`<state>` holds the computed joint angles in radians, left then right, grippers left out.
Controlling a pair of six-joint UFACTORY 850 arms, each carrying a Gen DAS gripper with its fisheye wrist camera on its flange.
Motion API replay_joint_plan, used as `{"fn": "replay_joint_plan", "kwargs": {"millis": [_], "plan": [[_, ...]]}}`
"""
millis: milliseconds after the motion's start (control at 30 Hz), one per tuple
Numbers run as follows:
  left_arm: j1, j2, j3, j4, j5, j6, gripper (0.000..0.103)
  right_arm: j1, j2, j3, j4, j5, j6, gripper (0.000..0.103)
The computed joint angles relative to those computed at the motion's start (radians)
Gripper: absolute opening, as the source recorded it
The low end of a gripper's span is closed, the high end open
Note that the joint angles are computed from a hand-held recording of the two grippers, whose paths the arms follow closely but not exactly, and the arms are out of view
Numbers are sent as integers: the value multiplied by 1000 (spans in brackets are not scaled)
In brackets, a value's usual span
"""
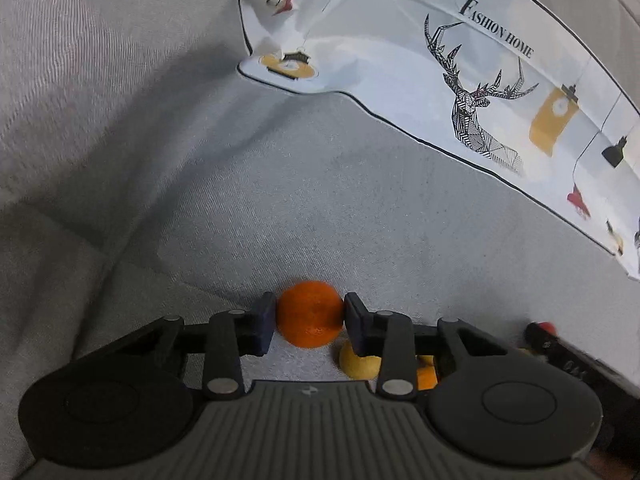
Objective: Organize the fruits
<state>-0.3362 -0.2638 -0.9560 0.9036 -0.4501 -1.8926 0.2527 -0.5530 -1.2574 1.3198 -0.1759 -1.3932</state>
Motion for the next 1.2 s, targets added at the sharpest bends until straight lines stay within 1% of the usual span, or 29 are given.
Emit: {"fn": "replay_joint_plan", "kwargs": {"millis": [67, 200, 367, 467, 567, 667, 767, 833, 900, 967, 1067, 1200], "plan": [[-10, 9, 4, 39, -18, -27, 40, -5, 15, 15, 99, -5, -88, 31], [-40, 37, 17, 111, -53, -72, 40, -22, 65, 61, 250, -72, -210, 31], [-93, 84, 40, 177, -88, -104, 40, -37, 164, 157, 378, -145, -377, 31], [-126, 108, 47, 207, -123, -120, 40, -53, 233, 222, 381, -177, -408, 31], [-161, 137, 63, 224, -137, -165, 40, -78, 304, 288, 368, -208, -423, 31], [-204, 153, 68, 236, -134, -205, 40, -107, 363, 339, 337, -217, -417, 31], [-250, 132, 46, 268, -123, -217, 40, -136, 396, 369, 281, -225, -366, 31], [-268, 101, 17, 279, -118, -184, 40, -149, 401, 374, 251, -221, -351, 31], [-278, 69, -12, 296, -106, -153, 40, -149, 394, 368, 254, -185, -378, 31], [-279, 48, -28, 323, -87, -154, 40, -155, 383, 358, 257, -161, -389, 31], [-266, 27, -44, 327, -55, -166, 40, -175, 363, 338, 222, -156, -342, 31], [-242, 2, -63, 272, -13, -131, 40, -190, 338, 316, 182, -143, -292, 31]]}}
